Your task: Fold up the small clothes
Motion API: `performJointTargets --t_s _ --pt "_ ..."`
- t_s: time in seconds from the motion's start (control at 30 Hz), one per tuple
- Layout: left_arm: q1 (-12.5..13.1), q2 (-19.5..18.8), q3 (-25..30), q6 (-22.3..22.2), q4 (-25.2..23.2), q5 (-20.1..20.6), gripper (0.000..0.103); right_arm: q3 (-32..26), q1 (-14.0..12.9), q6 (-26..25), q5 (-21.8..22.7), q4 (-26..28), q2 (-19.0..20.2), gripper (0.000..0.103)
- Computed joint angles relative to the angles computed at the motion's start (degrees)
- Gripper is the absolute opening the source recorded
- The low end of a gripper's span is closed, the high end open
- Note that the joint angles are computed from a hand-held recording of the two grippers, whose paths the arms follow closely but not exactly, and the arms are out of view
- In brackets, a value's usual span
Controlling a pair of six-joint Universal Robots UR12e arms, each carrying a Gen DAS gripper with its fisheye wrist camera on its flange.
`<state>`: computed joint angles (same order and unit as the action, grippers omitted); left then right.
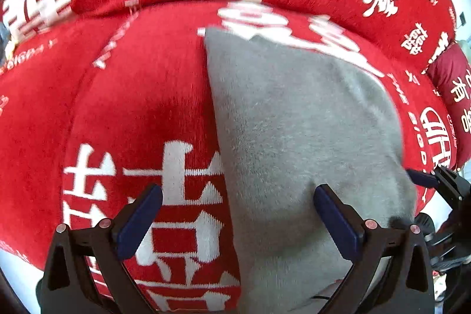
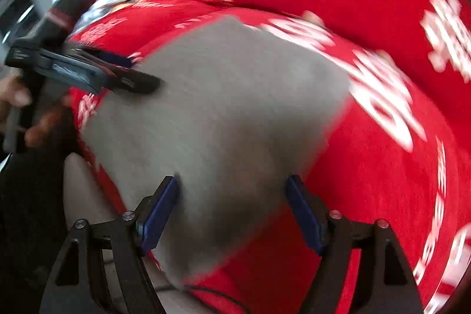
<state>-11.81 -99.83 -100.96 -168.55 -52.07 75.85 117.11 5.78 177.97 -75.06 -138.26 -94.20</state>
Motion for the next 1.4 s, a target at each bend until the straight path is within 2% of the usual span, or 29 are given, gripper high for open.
performJointTargets --t_s 0.07,0.13,0.17,0.3,0.33,0.4,0.43,0.5,0.57,0.63,0.7,0.83,0.9,1.0,1.07,1.13,1.2,1.23,1.33,1.4 --pt "-0.84 1.16 -0.88 1.95 1.30 1.77 0.103 2.18 -1.64 3.32 3.51 -3.25 -2.27 0.079" --pt "-1.25 2.10 -1.77 3.20 1.69 1.81 0.103 3.48 -2.37 6.47 5.41 -5.84 -3.80 0.079" --pt "-1.49 2.51 -2.22 3.72 1.70 1.87 0.103 4.12 -2.81 8.42 8.15 -7.61 -4.37 0.079" --pt "-1.32 3.35 -3.53 3.97 1.25 0.96 0.103 5.31 -2.71 8.73 17.35 -11.76 -4.22 0.079" --pt "-1.21 3.41 -3.69 3.68 0.83 1.53 0.103 5.12 -1.98 8.23 17.36 -11.34 -3.60 0.080" --pt "-0.57 4.01 -4.32 3.15 0.25 1.13 0.103 4.34 -0.12 8.11 12.43 -7.83 -2.52 0.080" --pt "-0.01 4.53 -4.79 3.05 0.27 0.13 0.103 4.21 -0.05 8.75 12.27 -6.83 -2.36 0.080" --pt "0.97 5.42 -5.53 3.26 0.43 -1.34 0.103 6.62 -1.56 12.58 16.14 -10.64 -3.27 0.080" --pt "1.34 5.65 -5.84 3.91 0.19 -1.83 0.103 8.13 -2.29 14.63 16.43 -12.71 -4.33 0.080" --pt "0.87 5.04 -5.82 4.41 -0.10 0.37 0.103 9.16 -3.06 16.37 16.56 -13.12 -4.96 0.080" --pt "0.73 4.44 -5.81 4.12 -0.71 0.88 0.103 9.65 -3.71 17.59 18.72 -14.33 -4.61 0.080" --pt "0.82 4.09 -6.12 3.75 -1.86 0.84 0.103 9.70 -4.01 16.51 25.51 -16.50 -3.12 0.080" --pt "0.72 3.96 -6.31 4.17 -1.68 1.68 0.103 9.02 -3.76 14.62 27.51 -13.81 -1.61 0.080" --pt "0.69 3.19 -5.64 3.67 -4.09 3.23 0.103 7.68 -3.50 11.67 27.30 -5.44 -0.40 0.078" --pt "1.13 3.10 -5.62 3.12 -5.52 2.57 0.103 7.79 -4.11 8.39 27.37 -1.42 -1.42 0.074" --pt "1.31 3.39 -5.95 2.70 -5.13 2.00 0.103 8.18 -4.78 7.65 26.42 0.43 -2.92 0.074" --pt "1.05 3.95 -6.02 3.57 -4.41 1.77 0.103 7.87 -4.86 7.15 23.36 1.55 -4.02 0.075" --pt "1.02 4.36 -6.02 4.31 -4.22 1.06 0.103 7.67 -4.75 7.82 20.42 0.36 -4.68 0.075" --pt "1.17 5.60 -5.75 6.96 -3.45 -2.91 0.103 7.56 -4.90 9.27 16.87 -5.57 -6.17 0.076" --pt "0.41 5.60 -5.40 7.43 -0.98 -2.31 0.103 6.22 -2.85 5.42 12.61 -8.60 -5.81 0.077"
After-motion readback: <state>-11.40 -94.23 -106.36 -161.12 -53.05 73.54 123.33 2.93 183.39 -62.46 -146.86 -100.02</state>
